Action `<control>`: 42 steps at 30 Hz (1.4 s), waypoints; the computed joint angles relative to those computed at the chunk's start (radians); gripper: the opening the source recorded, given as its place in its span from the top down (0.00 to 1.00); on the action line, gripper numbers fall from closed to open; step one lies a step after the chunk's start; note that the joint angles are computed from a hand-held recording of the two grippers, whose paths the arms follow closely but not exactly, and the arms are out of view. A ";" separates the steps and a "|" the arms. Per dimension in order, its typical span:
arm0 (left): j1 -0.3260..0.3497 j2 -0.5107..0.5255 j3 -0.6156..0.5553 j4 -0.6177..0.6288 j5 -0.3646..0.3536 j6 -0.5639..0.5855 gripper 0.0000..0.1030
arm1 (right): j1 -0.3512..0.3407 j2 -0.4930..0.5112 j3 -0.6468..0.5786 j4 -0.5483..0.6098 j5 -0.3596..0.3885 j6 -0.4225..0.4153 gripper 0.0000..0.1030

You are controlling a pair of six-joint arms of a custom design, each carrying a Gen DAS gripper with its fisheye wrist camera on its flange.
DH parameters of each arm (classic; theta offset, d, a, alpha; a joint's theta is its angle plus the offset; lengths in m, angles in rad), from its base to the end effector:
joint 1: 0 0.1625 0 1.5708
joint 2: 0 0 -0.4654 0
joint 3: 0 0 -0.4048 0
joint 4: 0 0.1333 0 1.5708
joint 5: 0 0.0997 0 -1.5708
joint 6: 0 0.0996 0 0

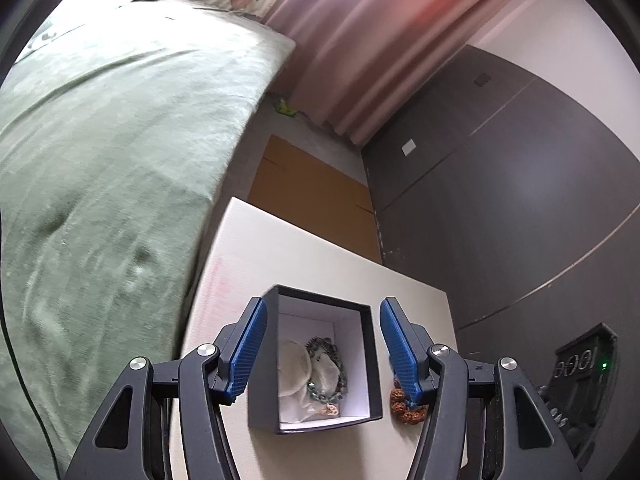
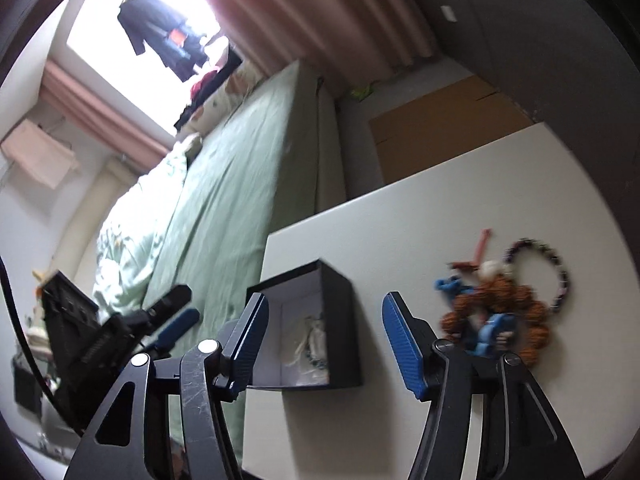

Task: Organize jewelry
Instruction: 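Open the left gripper over the box while the right gripper drops the bracelet inside, then grasp the brown rudraksha bead bracelet with the left gripper and lift it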

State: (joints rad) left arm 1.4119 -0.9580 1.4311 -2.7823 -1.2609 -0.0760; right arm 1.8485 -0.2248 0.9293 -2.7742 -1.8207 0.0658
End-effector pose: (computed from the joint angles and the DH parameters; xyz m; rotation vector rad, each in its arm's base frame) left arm 0.0405 -0.7818 0.3557 -0.0516 2.7265 -1.0958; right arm 0.3501 -0.8317 -0.0330 0.2130 -2.8743 0.7849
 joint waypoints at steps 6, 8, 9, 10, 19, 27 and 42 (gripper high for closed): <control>-0.029 0.012 0.016 0.008 0.012 0.042 0.42 | -0.020 -0.091 0.126 -0.074 -0.065 0.045 0.41; -0.040 0.018 0.023 0.008 0.011 0.059 0.42 | -0.030 -0.123 0.178 -0.115 -0.067 0.064 0.41; -0.044 0.022 0.024 0.010 0.007 0.065 0.42 | -0.034 -0.136 0.200 -0.131 -0.071 0.072 0.41; -0.048 0.026 0.024 0.014 0.002 0.070 0.42 | -0.038 -0.148 0.215 -0.135 -0.075 0.076 0.41; -0.090 0.078 0.023 0.041 -0.013 0.109 0.42 | -0.066 -0.224 0.334 -0.193 -0.104 0.119 0.41; -0.122 0.146 -0.012 0.111 0.038 0.187 0.44 | -0.090 -0.274 0.400 -0.205 -0.120 0.160 0.41; -0.149 0.251 -0.034 0.167 0.271 0.217 0.59 | -0.125 -0.324 0.455 -0.212 -0.043 0.189 0.41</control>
